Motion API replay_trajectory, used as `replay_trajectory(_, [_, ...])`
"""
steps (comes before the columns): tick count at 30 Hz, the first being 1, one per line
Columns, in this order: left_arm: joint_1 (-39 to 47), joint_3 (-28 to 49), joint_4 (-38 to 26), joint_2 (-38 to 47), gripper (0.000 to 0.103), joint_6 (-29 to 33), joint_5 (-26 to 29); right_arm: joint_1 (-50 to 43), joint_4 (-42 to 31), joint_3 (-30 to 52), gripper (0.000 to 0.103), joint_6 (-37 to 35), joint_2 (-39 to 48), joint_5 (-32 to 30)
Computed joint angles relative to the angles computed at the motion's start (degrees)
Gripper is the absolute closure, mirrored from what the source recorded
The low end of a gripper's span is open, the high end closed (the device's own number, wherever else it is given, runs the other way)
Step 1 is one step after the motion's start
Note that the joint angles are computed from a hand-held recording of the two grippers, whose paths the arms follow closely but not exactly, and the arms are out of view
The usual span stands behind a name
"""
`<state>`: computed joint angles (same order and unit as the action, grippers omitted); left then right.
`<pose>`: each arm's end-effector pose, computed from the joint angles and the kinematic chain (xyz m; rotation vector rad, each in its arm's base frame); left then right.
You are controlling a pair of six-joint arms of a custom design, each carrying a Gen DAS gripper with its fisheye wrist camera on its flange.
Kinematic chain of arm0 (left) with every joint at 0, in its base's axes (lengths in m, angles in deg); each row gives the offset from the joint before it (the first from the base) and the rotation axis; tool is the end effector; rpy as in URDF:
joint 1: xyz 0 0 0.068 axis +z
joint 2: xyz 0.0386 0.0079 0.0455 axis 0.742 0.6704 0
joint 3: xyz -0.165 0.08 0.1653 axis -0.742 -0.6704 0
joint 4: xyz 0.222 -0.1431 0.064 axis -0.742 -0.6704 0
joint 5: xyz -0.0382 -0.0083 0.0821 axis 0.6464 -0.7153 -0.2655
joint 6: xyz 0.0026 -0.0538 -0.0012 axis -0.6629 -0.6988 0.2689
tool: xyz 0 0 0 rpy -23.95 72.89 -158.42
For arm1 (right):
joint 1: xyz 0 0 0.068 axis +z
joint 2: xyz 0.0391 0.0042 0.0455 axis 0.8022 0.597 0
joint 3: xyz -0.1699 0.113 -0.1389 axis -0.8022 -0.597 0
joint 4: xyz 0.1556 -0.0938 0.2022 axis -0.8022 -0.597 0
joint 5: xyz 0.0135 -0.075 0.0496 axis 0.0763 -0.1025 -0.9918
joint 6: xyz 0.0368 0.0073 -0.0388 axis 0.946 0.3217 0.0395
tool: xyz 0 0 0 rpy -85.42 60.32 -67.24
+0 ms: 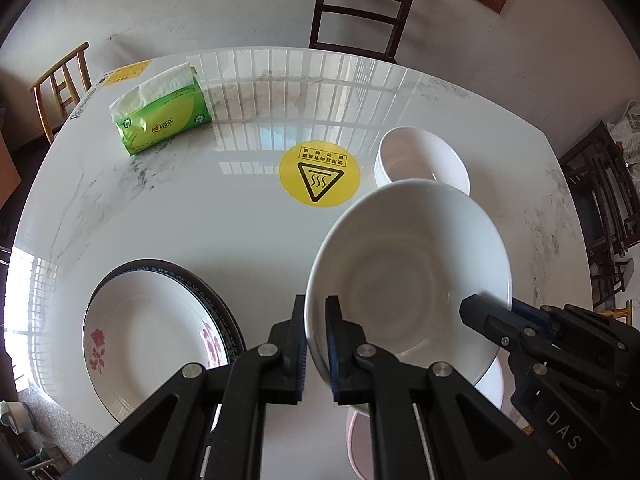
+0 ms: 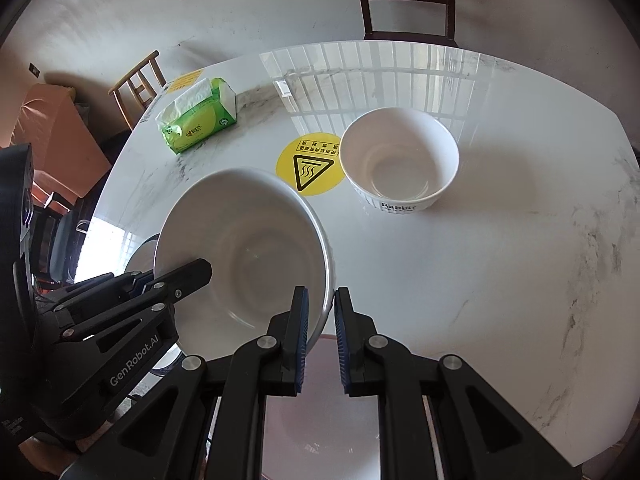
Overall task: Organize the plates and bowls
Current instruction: 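Carry the white bowl with both grippers over the pink bowl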
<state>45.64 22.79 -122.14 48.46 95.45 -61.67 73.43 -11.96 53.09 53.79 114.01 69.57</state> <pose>0.3195 -0.0201 0.1935 0.4504 2.7819 -0.2542 0.2578 0.0958 0.1970 0.2539 2.7463 0.3110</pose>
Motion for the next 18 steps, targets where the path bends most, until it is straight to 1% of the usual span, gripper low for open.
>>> replay_trajectory(9, [-2.23, -3.41, -3.21, -5.87, 0.094, -0.05, 0.92, -0.12, -5.27, -3.16, 0.089, -0.21, -9.46, 1.47])
replay_trajectory(18, [-4.91, -10.16, -4.23, -12.3, 0.094, -0.04, -0.4, 2.9, -9.7, -8.63, 0.089, 2.0, -17.77, 3.81])
